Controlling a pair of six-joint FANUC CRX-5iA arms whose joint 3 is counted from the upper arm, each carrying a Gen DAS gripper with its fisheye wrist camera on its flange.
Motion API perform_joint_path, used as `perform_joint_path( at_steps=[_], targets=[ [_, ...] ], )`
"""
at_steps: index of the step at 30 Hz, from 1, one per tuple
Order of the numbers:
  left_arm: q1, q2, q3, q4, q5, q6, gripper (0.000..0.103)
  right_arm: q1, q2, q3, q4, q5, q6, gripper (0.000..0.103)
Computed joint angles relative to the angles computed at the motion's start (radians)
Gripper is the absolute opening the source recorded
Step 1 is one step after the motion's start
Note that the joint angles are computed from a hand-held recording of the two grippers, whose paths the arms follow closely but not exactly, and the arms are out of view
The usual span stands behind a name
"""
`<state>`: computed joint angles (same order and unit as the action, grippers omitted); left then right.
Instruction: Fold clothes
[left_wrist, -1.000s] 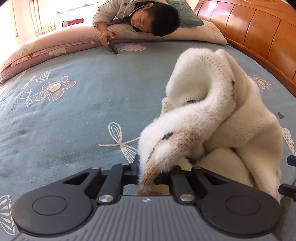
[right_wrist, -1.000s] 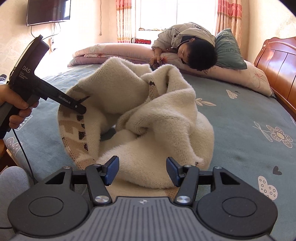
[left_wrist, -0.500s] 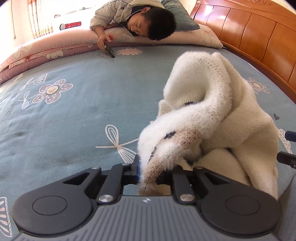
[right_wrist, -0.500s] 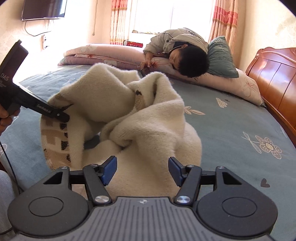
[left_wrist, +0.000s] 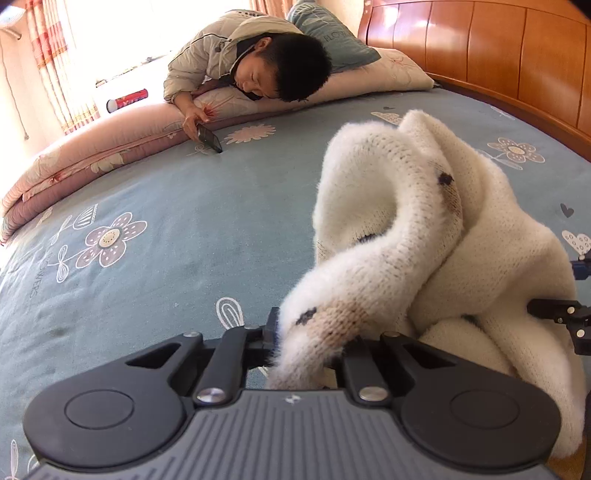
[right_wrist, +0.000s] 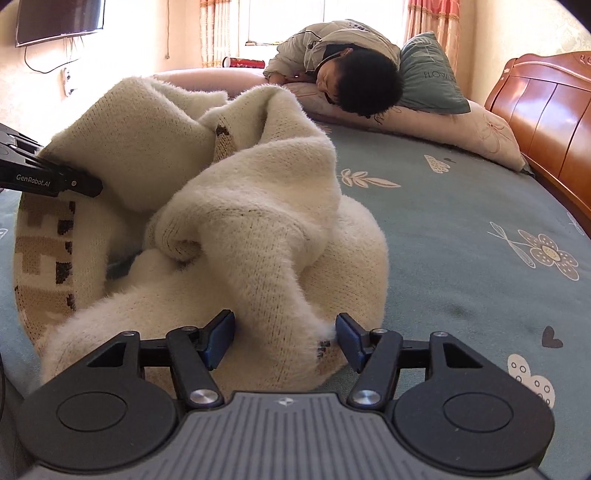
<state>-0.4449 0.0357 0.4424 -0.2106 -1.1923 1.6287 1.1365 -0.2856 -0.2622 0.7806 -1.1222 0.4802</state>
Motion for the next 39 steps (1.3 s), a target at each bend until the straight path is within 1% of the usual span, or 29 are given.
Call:
perform_joint_path(
  at_steps=[1, 2, 3, 5, 8, 12, 15, 17, 20, 23, 24, 26, 27, 29, 30, 32, 33, 34, 36, 38, 39],
  targets=[
    [0.012, -0.002, -0.001, 0.006, -0.001, 0.018, 0.008, -0.008, -0.002, 0.006, -0.016, 0.012, 0.028, 0.041],
    [0.023, -0.003, 0.0, 0.007, -0.002, 0.033, 0.008, -0.014, -0.004, 0.015, -0.03, 0.017, 0.051, 0.031],
    [0.033, -0.004, 0.001, 0.008, -0.004, 0.047, 0.008, -0.019, -0.006, 0.023, -0.042, 0.019, 0.071, 0.027],
    [0.047, -0.008, 0.004, 0.0, -0.006, 0.075, 0.008, -0.026, -0.008, 0.036, -0.049, 0.015, 0.11, 0.023],
    [0.066, -0.014, 0.01, -0.003, -0.005, 0.099, 0.007, -0.033, -0.01, 0.047, -0.02, -0.011, 0.144, 0.022],
    [0.099, -0.023, 0.0, 0.047, -0.006, 0.09, 0.008, -0.06, -0.005, 0.061, 0.058, -0.072, 0.176, 0.021],
    [0.089, -0.028, -0.007, 0.04, -0.006, 0.083, 0.008, -0.104, 0.01, 0.066, 0.118, -0.112, 0.211, 0.021],
    [0.081, -0.031, -0.01, 0.041, -0.004, 0.074, 0.008, -0.15, 0.033, 0.076, 0.151, -0.126, 0.241, 0.021],
    [0.07, -0.031, -0.008, 0.044, -0.005, 0.059, 0.008, -0.204, 0.065, 0.067, 0.234, -0.141, 0.284, 0.021],
    [0.065, -0.031, -0.007, 0.043, -0.001, 0.051, 0.008, -0.256, 0.097, 0.08, 0.25, -0.14, 0.278, 0.023],
    [0.064, -0.029, -0.005, 0.041, -0.003, 0.053, 0.008, -0.265, 0.106, 0.088, 0.23, -0.14, 0.278, 0.026],
    [0.058, -0.025, -0.001, 0.027, -0.009, 0.058, 0.008, -0.277, 0.121, 0.109, 0.169, -0.137, 0.286, 0.026],
    [0.055, -0.024, 0.0, 0.02, -0.014, 0.058, 0.008, -0.279, 0.118, 0.11, 0.139, -0.126, 0.285, 0.031],
    [0.056, -0.024, -0.004, 0.019, -0.018, 0.056, 0.01, -0.263, 0.102, 0.088, 0.126, -0.114, 0.259, 0.033],
    [0.058, -0.025, -0.006, 0.022, -0.017, 0.049, 0.013, -0.249, 0.095, 0.072, 0.141, -0.127, 0.239, 0.038],
    [0.062, -0.031, -0.016, 0.034, -0.008, 0.031, 0.013, -0.216, 0.072, 0.042, 0.164, -0.161, 0.194, 0.043],
    [0.063, -0.033, -0.018, 0.037, -0.004, 0.024, 0.013, -0.201, 0.052, 0.029, 0.166, -0.169, 0.168, 0.049],
    [0.061, -0.032, -0.017, 0.034, -0.005, 0.022, 0.013, -0.187, 0.031, 0.021, 0.16, -0.177, 0.139, 0.051],
    [0.057, -0.025, -0.009, 0.026, -0.013, 0.027, 0.013, -0.159, -0.012, 0.011, 0.142, -0.191, 0.075, 0.06],
    [0.053, -0.018, -0.001, 0.018, -0.02, 0.038, 0.013, -0.138, -0.067, 0.008, 0.083, -0.173, 0.025, 0.064],
    [0.054, -0.017, -0.001, 0.021, -0.019, 0.042, 0.01, -0.128, -0.095, 0.006, 0.05, -0.159, 0.001, 0.064]
  ],
)
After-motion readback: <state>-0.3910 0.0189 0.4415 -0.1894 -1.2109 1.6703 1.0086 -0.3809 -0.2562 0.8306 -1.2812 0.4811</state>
